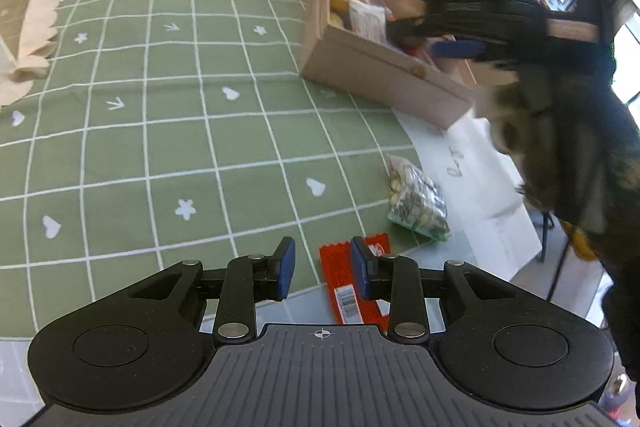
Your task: Organize snacks
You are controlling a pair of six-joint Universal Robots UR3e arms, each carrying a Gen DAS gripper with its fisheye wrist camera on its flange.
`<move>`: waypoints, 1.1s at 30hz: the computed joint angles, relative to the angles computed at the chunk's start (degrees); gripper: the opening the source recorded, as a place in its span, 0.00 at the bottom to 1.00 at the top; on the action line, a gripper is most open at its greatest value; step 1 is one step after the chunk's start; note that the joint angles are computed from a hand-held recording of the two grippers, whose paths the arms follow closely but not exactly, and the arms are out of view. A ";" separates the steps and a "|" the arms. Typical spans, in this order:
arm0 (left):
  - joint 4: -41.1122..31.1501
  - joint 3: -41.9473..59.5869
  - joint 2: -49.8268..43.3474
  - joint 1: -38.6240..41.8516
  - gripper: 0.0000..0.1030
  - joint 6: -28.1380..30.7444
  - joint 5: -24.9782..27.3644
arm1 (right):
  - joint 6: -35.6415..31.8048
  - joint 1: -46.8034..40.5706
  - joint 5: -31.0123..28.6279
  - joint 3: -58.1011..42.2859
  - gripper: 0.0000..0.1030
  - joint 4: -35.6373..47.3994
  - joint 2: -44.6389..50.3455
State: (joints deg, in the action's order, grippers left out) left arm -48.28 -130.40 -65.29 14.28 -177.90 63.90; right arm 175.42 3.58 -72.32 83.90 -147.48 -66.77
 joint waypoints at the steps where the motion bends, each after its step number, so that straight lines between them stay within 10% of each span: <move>1: 0.00 0.30 -0.51 -0.78 0.33 0.04 0.38 | -1.03 -0.37 -0.55 3.39 0.59 -1.98 -2.37; 17: 0.44 1.54 -2.11 -7.86 0.33 2.40 2.13 | -4.30 -6.36 -1.85 43.66 0.60 -7.78 -28.54; 25: 2.09 3.38 -4.68 -11.94 0.33 0.52 8.49 | -7.98 -6.46 2.14 47.88 0.60 2.24 -39.58; 33: -1.10 2.23 -0.85 -8.90 0.33 1.19 8.94 | -0.70 -0.40 -3.00 43.93 0.61 -7.52 -32.28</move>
State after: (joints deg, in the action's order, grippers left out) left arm -49.38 -128.17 -66.14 5.39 -176.71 72.84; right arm 174.72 3.18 -75.32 127.83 -155.00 -99.05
